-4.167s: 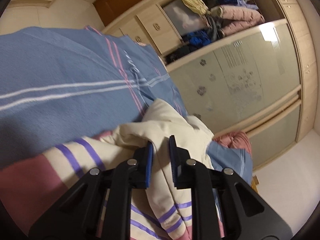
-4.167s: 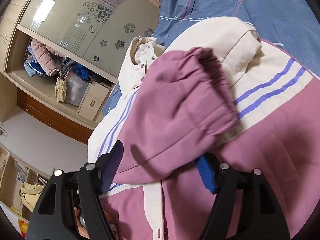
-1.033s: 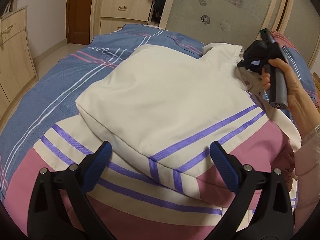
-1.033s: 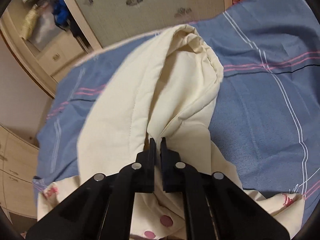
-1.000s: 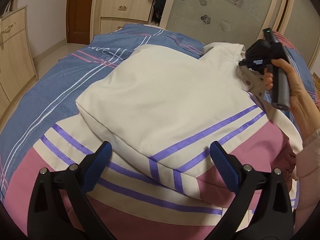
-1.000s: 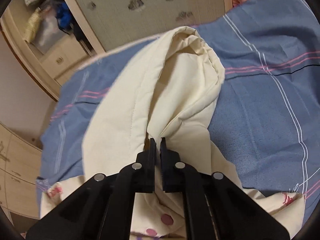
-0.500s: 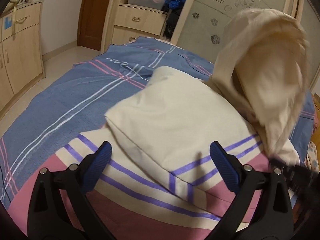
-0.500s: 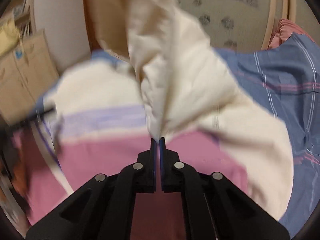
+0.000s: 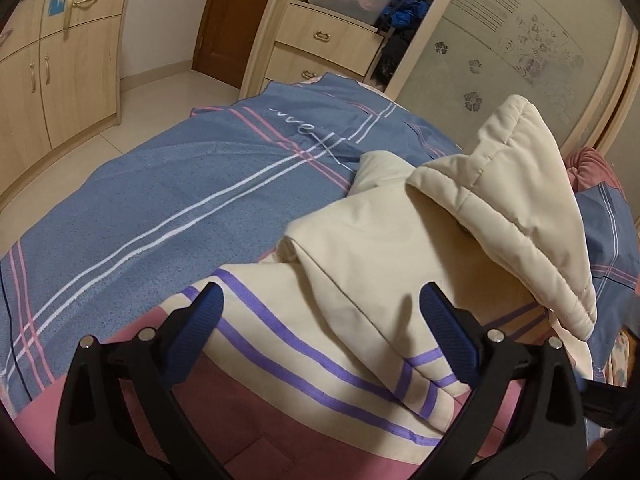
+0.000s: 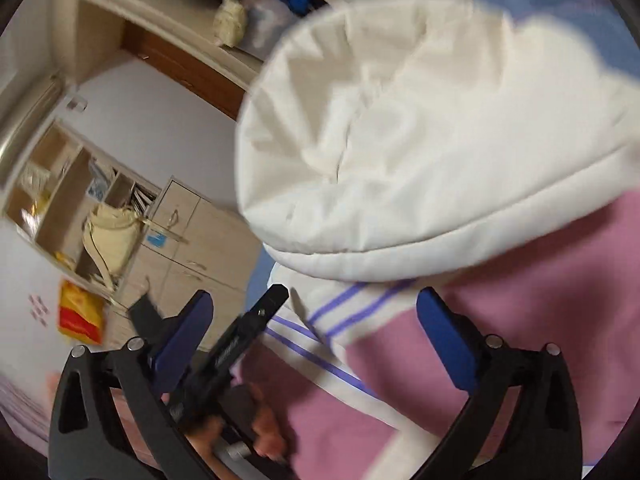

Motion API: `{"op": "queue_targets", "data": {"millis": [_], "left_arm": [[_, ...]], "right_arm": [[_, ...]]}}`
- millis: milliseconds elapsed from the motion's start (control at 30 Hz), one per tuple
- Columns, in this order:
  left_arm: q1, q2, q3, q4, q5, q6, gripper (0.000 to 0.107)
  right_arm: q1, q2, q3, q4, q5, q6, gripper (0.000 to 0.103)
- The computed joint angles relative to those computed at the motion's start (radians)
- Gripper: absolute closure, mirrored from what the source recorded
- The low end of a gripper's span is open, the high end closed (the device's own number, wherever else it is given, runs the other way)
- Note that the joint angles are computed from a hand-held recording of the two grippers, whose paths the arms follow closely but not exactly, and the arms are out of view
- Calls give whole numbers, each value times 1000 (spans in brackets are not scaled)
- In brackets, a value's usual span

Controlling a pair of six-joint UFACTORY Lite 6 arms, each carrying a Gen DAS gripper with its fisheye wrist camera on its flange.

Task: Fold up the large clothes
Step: 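Grasp the cream hood with the right gripper and lift it, then lay the cream hood down over the jacket body with the right gripper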

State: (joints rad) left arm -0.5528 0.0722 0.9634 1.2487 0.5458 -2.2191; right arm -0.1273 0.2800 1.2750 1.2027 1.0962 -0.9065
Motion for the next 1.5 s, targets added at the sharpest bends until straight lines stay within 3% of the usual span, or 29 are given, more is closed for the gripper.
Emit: {"op": "queue_targets", "data": {"millis": [100,133,200,267,433,600,700,833,900,1000,1067,1133,1167,1233,1333,1400,1500], "left_arm": [[15,-13,-15,0,-7,-3,7],[21,-18,-21,-3,-16,0,7],[32,-22,-30,-4,-32,4,7],[38,-19,-30,-6,-40,7,7],[38,-26,-34,6,-39,0,7],[52,-72,-82,111,-82,-122,7],[39,-102,-107,252,-101,-258,7],[-12,-19,-18,296,-147,-219,6],[-38,34,31,388,-212,-286,6],[-87,78,81,437,-218,-330,7],[-104,84,99,325,-168,-157,7],[-122,65,97,195,-13,11,7],[-124,39,78,163,80,32,7],[-106,-53,-2,186,152,-52,7],[-92,-233,-171,380,140,-356,7],[-119,-260,-188,481,151,-420,7],[-178,-185,-104,538,130,-345,7]], "right_arm": [[59,137,56,220,-62,31,4],[61,166,65,309,-52,21,9],[58,219,100,437,-9,23,30],[62,233,139,489,37,15,78],[4,-74,-12,548,69,-339,91],[-289,-225,-13,422,493,-517,91],[-405,-288,-6,229,561,-611,91],[-360,-386,-168,40,498,-724,89],[-317,-460,-305,20,433,-759,89],[-247,-482,-384,46,339,-752,83],[-233,-483,-395,59,309,-718,76],[-243,-468,-389,55,306,-676,48],[-235,-467,-398,45,275,-656,46],[-218,-464,-413,-1,202,-650,46],[-143,-510,-489,-162,-6,-581,45],[-141,-578,-559,-262,-109,-557,44],[-243,-654,-608,-363,-90,-553,42]]}}
